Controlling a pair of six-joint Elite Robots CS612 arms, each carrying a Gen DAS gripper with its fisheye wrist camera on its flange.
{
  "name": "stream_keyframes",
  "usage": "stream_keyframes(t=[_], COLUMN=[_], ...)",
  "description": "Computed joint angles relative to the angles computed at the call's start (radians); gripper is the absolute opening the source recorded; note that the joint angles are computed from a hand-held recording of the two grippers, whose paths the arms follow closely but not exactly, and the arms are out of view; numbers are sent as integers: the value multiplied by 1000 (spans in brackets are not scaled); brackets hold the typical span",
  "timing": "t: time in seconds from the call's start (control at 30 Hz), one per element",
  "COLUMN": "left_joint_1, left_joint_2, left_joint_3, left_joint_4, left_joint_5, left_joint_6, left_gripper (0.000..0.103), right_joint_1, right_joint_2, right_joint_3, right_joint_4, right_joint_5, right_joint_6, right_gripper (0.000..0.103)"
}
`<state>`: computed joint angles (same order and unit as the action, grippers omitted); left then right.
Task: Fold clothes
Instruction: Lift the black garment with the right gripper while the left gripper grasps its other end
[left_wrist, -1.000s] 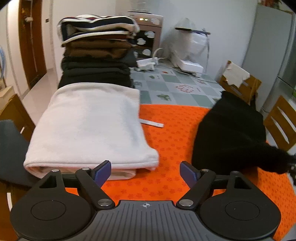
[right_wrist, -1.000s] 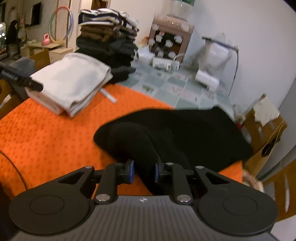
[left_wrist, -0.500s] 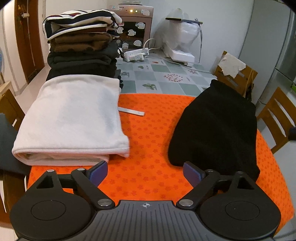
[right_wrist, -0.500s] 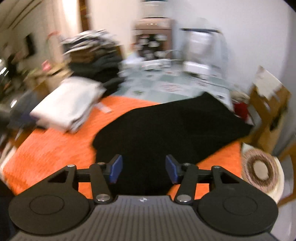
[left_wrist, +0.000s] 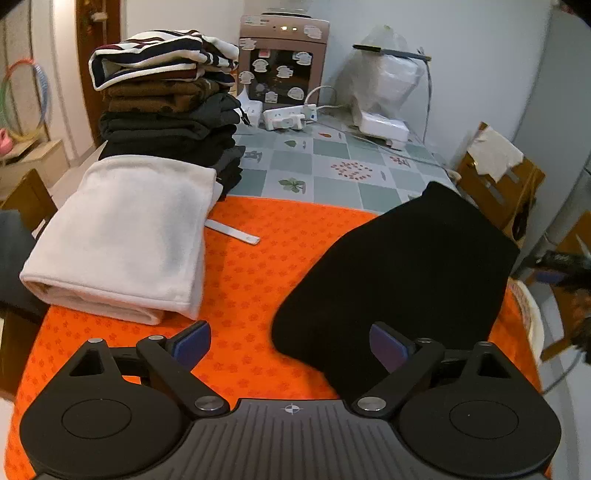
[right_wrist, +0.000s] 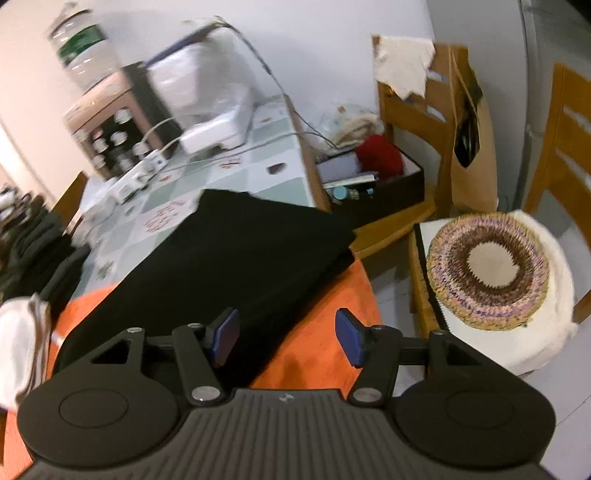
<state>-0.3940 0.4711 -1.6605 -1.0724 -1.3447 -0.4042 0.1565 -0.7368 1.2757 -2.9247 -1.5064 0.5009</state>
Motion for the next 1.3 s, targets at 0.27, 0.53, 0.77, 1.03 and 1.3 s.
stream_keyframes(t=[0.27,0.53,0.77,1.03,1.3], left_joint_1=[-29,-34,-6,9,15], left_joint_2=[-36,-66,-109,-174,-216], left_joint_3=[59,144,291,526,731], left_joint_4=[24,-11,-151,-390,-481], left_joint_5=[53,48,-112,-328,-520], left_joint_6=[-67,-66,-125,-112,-212], left_gripper=[94,94,94,97,98], right_joint_1=[-42,-38,39,89,108], right_joint_2=[135,159,140,148,115], right_joint_3=[-181,-189,-204,-234,-169], right_joint_4=[71,-43,-118,-144,-209], right_joint_5=[73,72,-71,-9,24], right_joint_6=[91,154,-238,-555,-598], right_gripper=[68,28,18,17,17])
